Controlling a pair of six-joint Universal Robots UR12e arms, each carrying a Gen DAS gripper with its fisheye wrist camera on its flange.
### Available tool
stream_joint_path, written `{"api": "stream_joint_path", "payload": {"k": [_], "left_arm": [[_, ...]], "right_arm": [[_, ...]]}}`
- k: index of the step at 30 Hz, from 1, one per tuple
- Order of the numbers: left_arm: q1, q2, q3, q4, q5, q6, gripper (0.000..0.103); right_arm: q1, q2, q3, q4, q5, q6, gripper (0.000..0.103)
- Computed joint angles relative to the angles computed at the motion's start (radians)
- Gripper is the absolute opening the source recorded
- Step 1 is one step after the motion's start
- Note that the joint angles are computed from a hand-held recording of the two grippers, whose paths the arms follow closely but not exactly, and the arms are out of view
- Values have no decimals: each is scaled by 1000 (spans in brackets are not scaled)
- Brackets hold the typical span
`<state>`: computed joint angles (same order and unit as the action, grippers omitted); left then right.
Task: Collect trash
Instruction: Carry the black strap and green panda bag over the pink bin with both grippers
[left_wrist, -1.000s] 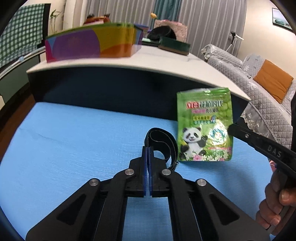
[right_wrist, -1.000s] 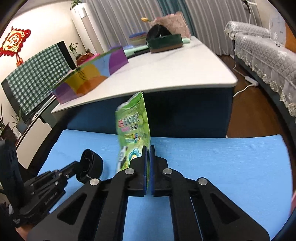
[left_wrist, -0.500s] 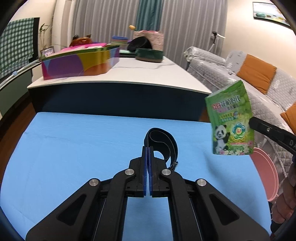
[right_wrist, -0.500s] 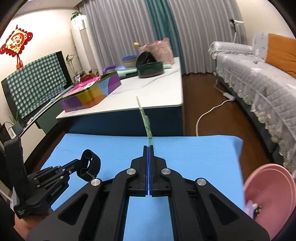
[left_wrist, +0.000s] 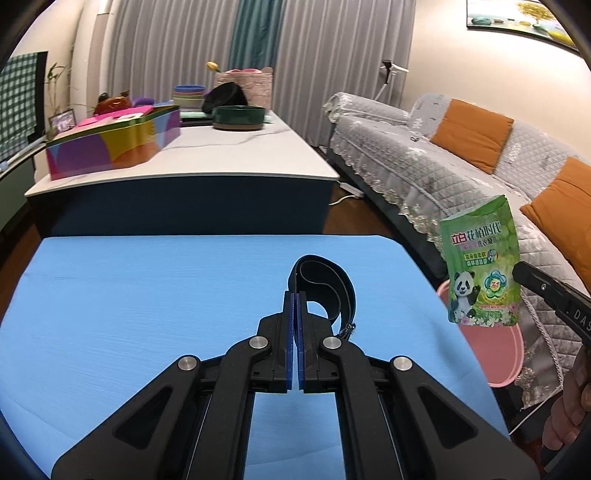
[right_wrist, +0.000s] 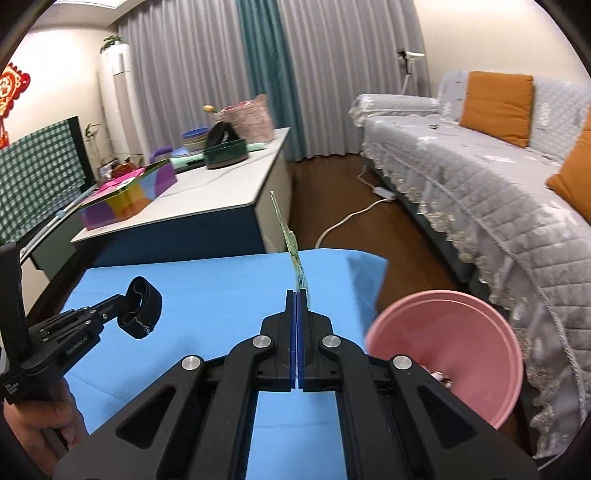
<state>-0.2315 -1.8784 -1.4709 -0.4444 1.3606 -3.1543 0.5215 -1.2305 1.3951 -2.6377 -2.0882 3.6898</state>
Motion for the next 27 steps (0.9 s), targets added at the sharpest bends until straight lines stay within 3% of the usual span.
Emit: {"api": "stream_joint_path", "payload": {"k": [27], "left_arm": [[-90,-49,52,-9,-105,14,1]], "right_arm": [[-17,-127,171,39,-163,110,0]]}}
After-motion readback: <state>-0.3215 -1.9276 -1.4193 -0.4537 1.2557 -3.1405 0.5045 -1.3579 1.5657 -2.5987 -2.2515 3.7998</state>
